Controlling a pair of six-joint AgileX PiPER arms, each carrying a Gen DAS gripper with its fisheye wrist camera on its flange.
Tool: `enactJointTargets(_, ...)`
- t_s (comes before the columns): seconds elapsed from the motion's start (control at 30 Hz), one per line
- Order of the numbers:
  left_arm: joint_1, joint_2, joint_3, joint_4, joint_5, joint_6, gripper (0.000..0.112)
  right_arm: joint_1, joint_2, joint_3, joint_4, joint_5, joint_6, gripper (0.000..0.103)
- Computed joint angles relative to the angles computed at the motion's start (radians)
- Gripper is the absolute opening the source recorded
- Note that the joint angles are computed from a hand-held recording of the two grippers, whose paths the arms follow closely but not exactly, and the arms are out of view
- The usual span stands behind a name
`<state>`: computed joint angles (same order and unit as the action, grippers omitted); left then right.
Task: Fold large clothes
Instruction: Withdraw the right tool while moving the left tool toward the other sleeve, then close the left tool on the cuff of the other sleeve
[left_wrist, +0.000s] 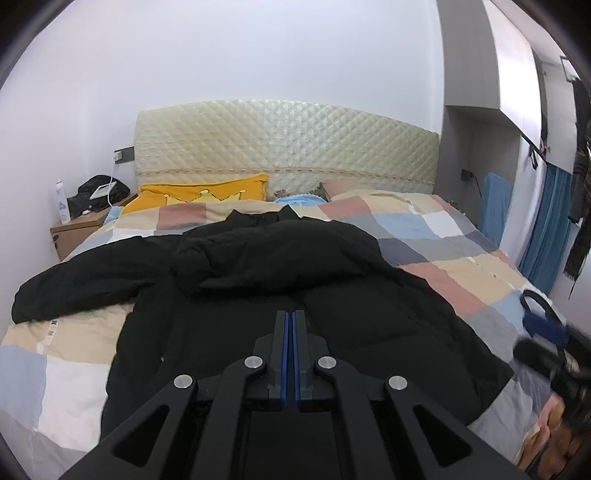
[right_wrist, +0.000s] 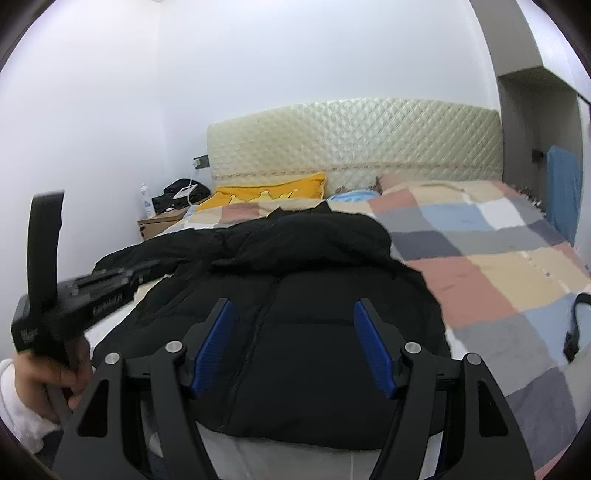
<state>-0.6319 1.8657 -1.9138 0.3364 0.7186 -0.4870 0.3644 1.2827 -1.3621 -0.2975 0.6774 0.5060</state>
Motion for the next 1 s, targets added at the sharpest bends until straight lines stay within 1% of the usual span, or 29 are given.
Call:
enactJointTargets(0.03,0.022,0.014,-0.037,-0.051,0.018,0.035,0.0,-0.001,0.002,0.006,0.013,-0.006,-0.006,0.068)
enactJointTargets(0.07,0.056,0.035,-0.087,-0.131,0.043,0.094,0.0,-0.002,0.003,0.01,0.021,-0.013,-0.011,0.069)
enactJointTargets(0.1,0.076,0.047,-0.116,-0.171,0.06,0.122,0.0,-0.007,0.002,0.017,0.038,-0.031,-0.024,0.07)
enactJointTargets(0.13,0.106,0.071,-0.174,-0.215,0.098,0.158,0.0,-0.006,0.001,0.021,0.045,-0.043,-0.025,0.075)
enactJointTargets(0.17,0.129,0.088,-0.214,-0.242,0.123,0.177,0.0,-0.006,0.002,0.022,0.044,-0.05,-0.022,0.077)
enactJointTargets(0.23,0.186,0.12,-0.297,-0.304,0.173,0.237,0.0,0.012,0.005,0.028,-0.011,-0.058,0.026,0.078)
enactJointTargets(0.3,0.229,0.149,-0.375,-0.327,0.229,0.281,0.0,0.047,0.007,0.035,-0.135,-0.052,0.119,0.078)
enactJointTargets(0.33,0.257,0.152,-0.398,-0.341,0.251,0.305,0.0,0.053,0.012,0.035,-0.153,-0.053,0.132,0.078)
enactJointTargets(0.43,0.329,0.103,-0.336,-0.406,0.22,0.384,0.0,0.044,0.032,0.024,-0.129,-0.053,0.121,0.078)
enactJointTargets(0.57,0.434,0.096,-0.325,-0.431,0.243,0.436,0.002,0.047,0.067,0.006,-0.151,-0.038,0.15,0.079)
enactJointTargets(0.63,0.479,0.113,-0.346,-0.432,0.267,0.442,0.015,0.043,0.085,-0.004,-0.139,-0.037,0.145,0.08)
enactJointTargets(0.67,0.505,0.124,-0.352,-0.427,0.275,0.44,0.033,0.045,0.09,-0.004,-0.142,-0.035,0.149,0.08)
enactJointTargets(0.7,0.523,0.135,-0.361,-0.418,0.278,0.435,0.054,0.052,0.098,-0.008,-0.155,-0.028,0.16,0.08)
enactJointTargets(0.73,0.541,0.138,-0.352,-0.409,0.264,0.431,0.062,0.06,0.103,-0.009,-0.171,-0.022,0.172,0.08)
enactJointTargets(0.77,0.57,0.137,-0.329,-0.424,0.231,0.445,0.068,0.066,0.107,-0.011,-0.183,-0.017,0.181,0.08)
enactJointTargets(0.8,0.592,0.146,-0.325,-0.445,0.22,0.461,0.068,0.075,0.111,-0.013,-0.201,-0.012,0.195,0.08)
enactJointTargets(0.83,0.616,0.176,-0.362,-0.463,0.236,0.474,0.068,0.088,0.115,-0.013,-0.231,-0.007,0.22,0.081)
enactJointTargets(0.93,0.687,0.293,-0.503,-0.494,0.313,0.468,0.069,0.111,0.136,-0.023,-0.289,0.007,0.263,0.082)
enactJointTargets(1.0,0.738,0.356,-0.572,-0.547,0.347,0.461,0.069,0.117,0.151,-0.031,-0.288,0.01,0.263,0.082)
